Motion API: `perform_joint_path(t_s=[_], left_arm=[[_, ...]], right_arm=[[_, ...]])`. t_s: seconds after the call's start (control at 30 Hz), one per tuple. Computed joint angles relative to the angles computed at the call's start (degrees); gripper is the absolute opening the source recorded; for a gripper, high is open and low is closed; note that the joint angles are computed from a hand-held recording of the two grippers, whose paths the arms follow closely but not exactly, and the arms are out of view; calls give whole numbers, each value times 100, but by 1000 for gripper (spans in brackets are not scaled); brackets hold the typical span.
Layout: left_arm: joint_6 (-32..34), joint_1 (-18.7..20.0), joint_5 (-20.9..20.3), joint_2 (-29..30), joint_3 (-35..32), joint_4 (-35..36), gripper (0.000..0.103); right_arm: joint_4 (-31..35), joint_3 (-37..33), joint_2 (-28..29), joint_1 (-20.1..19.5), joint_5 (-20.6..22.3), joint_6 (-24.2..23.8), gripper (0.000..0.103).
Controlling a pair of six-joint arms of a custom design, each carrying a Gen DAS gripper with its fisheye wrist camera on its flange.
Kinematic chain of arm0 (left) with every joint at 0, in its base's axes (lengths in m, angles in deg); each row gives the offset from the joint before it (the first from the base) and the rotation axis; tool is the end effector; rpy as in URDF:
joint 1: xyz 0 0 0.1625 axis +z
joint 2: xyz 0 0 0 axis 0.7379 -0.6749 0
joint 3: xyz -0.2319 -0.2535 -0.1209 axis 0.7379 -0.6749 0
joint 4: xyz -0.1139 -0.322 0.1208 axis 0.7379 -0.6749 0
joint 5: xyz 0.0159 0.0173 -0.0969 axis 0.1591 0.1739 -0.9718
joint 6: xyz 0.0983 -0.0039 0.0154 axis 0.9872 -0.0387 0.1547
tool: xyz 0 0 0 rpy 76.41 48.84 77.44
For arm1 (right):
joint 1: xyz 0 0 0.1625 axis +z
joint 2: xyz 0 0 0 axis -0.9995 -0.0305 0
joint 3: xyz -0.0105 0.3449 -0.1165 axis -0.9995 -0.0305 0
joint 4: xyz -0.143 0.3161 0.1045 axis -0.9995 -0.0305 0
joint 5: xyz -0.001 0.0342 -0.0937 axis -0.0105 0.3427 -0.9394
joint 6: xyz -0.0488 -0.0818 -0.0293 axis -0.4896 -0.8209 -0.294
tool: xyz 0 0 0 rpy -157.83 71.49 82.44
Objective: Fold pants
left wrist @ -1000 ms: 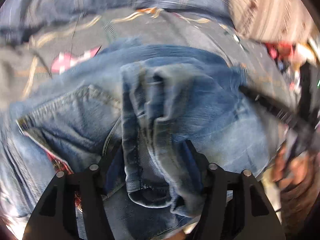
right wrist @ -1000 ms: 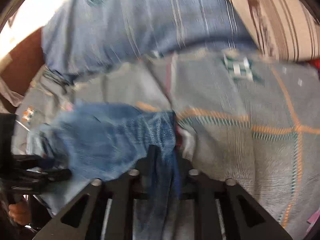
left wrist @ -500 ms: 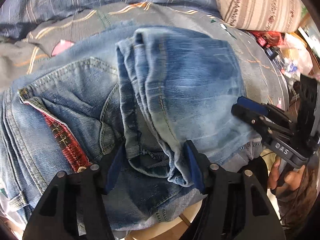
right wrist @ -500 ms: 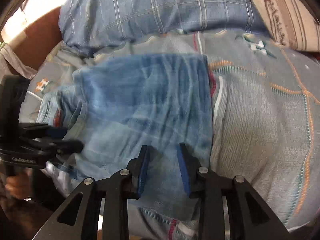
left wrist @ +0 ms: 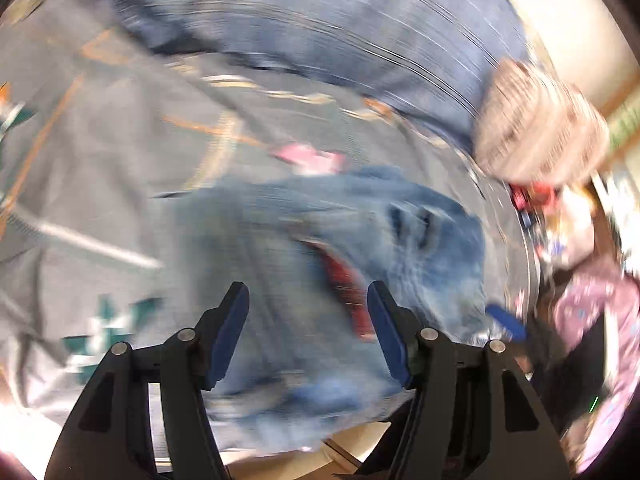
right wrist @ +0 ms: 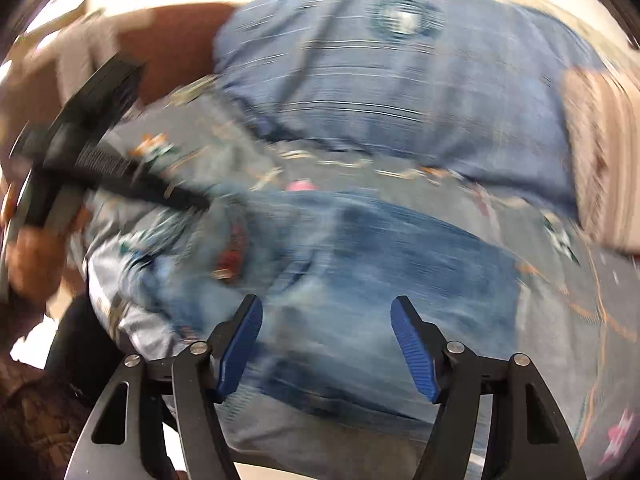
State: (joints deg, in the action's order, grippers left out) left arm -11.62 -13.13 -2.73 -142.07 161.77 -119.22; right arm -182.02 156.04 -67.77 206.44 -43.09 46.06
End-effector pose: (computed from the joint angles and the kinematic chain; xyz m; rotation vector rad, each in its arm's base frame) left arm -0.0775 -0.3020 0.4010 -0.3191 2.5438 -0.9399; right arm 0.3272 -0.3728 0.0719 1.5474 -2.3769 0.5618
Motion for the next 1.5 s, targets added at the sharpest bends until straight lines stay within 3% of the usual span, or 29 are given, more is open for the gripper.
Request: perform_joint_path(t_s=[0.13,0.23,0.37,0.47,0.6,0.67,0.7,0.8,0.87,0.93,1.0,1.03,1.07,1.13,1.17,1.33,1.5], left_arm=[[-42,395,-122,-766,-90,313,66],[636,1101,-466,-979,-55,-269,69],[1698,1968,-1013,-494,-12,-1296,69],[2269,2404,-1534,-226,-39,-1830,69],[2576,2598,-1822,-428,3,-2319,69],[2562,2698,-1794,-588,42,-2516,85],[2512,2768,-1777,-553,9,-2520,85],[2800,3218,-2082,98,-285,-2527,85],[2906,3295,-2123,484,-424,-2482,85],[3047,3267,-2190,696,-479,-2587,83],[3131,3105,-2307,758,-445,-2785,67],[3050,2907,-2111,735,-419,-2697,53],[2967,2682,-1895,702,-404,-2538,38],[2812,2408,-1827,613,-394,-2376,20],[2736,2270,-1857,532,-396,-2336,18],[2115,1151,-1252,504,-633,-1822,18],[2355,528,-908,1705,-1251,-2168,18]], right_arm=[[-356,53,569,639,-336,-563,77],[-645,20,958,993,-676,-927,81],[-864,-145,1520,1432,-1141,-1175,84],[-1279,-328,2068,1716,-1510,-1556,84],[-1913,-521,2658,2014,-1853,-2023,86],[-2417,-629,2992,2136,-2004,-2474,86],[-2543,-666,3084,2160,-2046,-2588,86],[-2637,-989,3423,2217,-2307,-2745,86],[-2666,-1177,3580,2243,-2456,-2749,86],[-2752,-1298,3703,2270,-2490,-2784,84],[-2676,-1297,3674,2259,-2462,-2723,78],[-2529,-1281,3612,2229,-2426,-2652,55],[-2372,-1265,3544,2205,-2389,-2571,44],[-2323,-1160,3350,2169,-2221,-2495,32],[-2312,-1100,3236,2146,-2133,-2458,31],[-2417,-573,2378,1979,-1640,-1899,29],[-2306,-148,1304,1535,-1038,-1025,28]])
